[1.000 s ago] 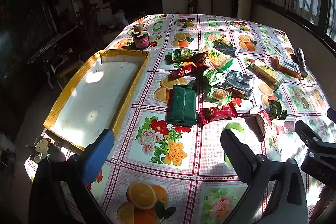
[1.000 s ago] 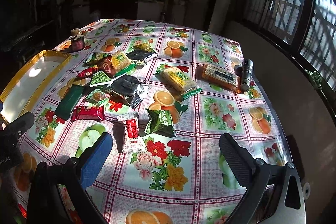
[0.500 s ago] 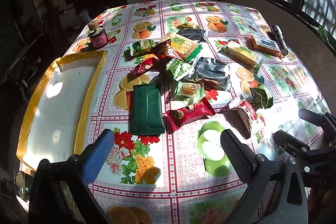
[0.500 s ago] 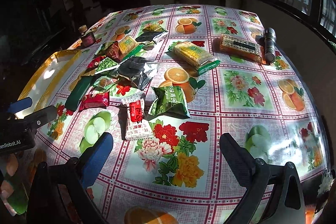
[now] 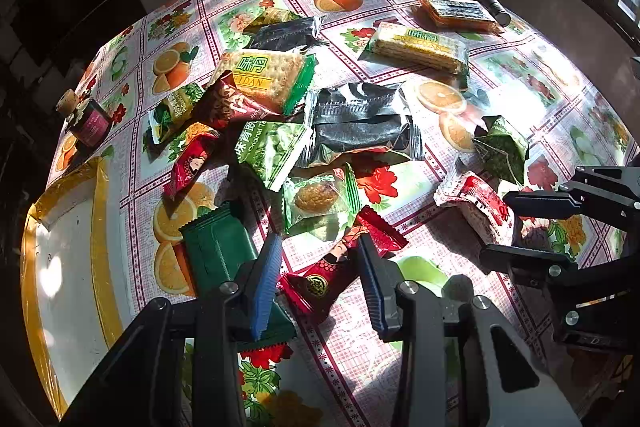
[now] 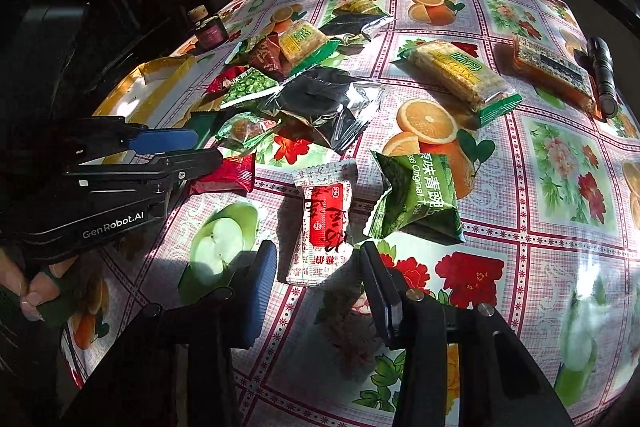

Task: Organize snacks
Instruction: 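Grasp the red cartoon snack packet with the left tool while the right tool grasps the red-and-white sachet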

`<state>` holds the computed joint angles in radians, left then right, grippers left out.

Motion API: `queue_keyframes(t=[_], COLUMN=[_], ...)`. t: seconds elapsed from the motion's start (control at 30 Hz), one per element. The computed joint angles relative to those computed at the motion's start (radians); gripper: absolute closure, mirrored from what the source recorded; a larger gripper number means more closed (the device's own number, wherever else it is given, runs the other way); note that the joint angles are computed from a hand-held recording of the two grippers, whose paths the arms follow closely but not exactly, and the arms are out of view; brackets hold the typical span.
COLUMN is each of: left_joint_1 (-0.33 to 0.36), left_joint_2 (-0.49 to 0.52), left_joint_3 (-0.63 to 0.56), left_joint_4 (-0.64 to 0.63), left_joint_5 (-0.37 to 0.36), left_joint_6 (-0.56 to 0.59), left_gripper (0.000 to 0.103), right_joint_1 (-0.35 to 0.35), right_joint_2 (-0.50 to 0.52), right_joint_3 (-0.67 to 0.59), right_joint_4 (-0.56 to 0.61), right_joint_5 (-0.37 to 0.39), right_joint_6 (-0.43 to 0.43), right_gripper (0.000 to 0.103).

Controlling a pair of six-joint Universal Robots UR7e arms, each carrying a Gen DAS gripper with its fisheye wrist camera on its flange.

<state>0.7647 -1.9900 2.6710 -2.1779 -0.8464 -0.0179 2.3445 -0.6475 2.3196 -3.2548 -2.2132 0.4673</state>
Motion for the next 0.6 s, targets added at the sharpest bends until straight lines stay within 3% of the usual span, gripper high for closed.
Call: queue_keyframes(t=[0.07,0.13,0.2,0.3,0.37,0.47,0.5,0.6], left_joint_1=[-0.021,-0.007,0.006,0.029,0.041,0.018,0.01,0.003], left_joint_2=[-0.008,0.012,0.054,0.087,0.089,0.066,0.054,0.009], left_joint_3=[0.014,0.009,0.009,0.018,0.006,0.025,0.029,0.031], left_joint_4=[-0.016,-0.036,-0.054,-0.102,-0.085,-0.074,-0.061,-0.013], left_joint_5=[0.006,-0.034,-0.029,-0.045,-0.071,-0.058,-0.058,-0.088], left_joint_6=[0.033,0.091,0.114,0.155,0.15,0.12,0.108,0.074], left_gripper=[0.046,0.046,0.046,0.056,0.08,0.084,0.084,0.084], right_joint_1=[-0.012,-0.02,-0.024,-0.023,-0.023,-0.018,-0.021,-0.022], right_joint_2=[-0.002,-0.004,-0.002,-0.001,0.0,0.002,0.003,0.005], right_joint_3=[0.0,-0.004,-0.007,-0.012,-0.015,-0.022,-0.02,-0.016], right_joint_4=[-0.011,-0.009,-0.006,0.005,0.012,0.032,0.022,0.007], right_joint_5=[0.012,0.019,0.021,0.02,0.018,0.004,0.011,0.018], right_joint_6=[-0.008,-0.02,-0.031,-0.053,-0.068,-0.08,-0.089,-0.097], right_gripper=[0.057,0.057,0.057,0.057,0.057,0.063,0.069,0.072])
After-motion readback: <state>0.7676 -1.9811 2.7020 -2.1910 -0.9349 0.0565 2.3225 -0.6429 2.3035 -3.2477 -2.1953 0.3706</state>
